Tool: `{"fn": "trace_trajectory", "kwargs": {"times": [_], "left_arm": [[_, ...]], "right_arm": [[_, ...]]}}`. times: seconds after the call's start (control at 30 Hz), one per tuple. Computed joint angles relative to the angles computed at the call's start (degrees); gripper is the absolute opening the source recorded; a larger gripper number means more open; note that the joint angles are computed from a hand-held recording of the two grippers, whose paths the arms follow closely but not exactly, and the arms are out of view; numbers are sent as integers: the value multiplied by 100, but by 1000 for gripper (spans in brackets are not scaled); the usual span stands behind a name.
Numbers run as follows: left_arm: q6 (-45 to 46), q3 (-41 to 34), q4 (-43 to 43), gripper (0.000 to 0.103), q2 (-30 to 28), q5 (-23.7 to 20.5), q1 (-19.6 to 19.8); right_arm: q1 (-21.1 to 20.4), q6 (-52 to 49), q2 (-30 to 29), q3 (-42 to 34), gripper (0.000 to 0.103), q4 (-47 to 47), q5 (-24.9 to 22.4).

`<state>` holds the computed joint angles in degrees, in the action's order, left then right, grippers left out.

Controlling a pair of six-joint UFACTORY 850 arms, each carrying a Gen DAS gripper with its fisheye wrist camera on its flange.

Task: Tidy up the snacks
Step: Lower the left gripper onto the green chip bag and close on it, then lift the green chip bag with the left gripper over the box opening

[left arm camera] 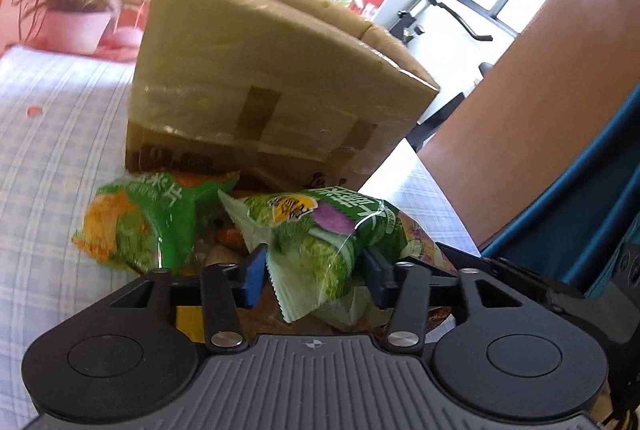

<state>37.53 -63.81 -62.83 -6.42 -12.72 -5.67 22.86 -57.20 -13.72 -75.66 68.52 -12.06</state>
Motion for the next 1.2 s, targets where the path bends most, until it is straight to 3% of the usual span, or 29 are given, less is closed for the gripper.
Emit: {"fn": "trace_trajectory", "kwargs": {"times": [0.27, 0.33, 0.4, 0.6, 0.9, 1.2], "left_arm": [[225, 77, -117, 47, 62, 87, -4], [315, 111, -275, 47, 50, 66, 17], [227, 122, -209, 47, 49, 43, 26], [-79, 139, 183, 47, 74, 133, -16], [2, 182, 65, 47, 89, 106, -12], [-332, 173, 643, 44, 131, 273, -129]], "right_arm": [[0, -481, 22, 18, 48, 455, -82], [26, 3, 5, 9, 53, 3, 6], [55, 555, 7, 26, 70, -474, 145], [-33, 204, -23, 37, 71, 23, -96], [-127, 610, -72, 48, 72, 24, -302], [-167, 56, -61, 116, 56, 520, -442]]}}
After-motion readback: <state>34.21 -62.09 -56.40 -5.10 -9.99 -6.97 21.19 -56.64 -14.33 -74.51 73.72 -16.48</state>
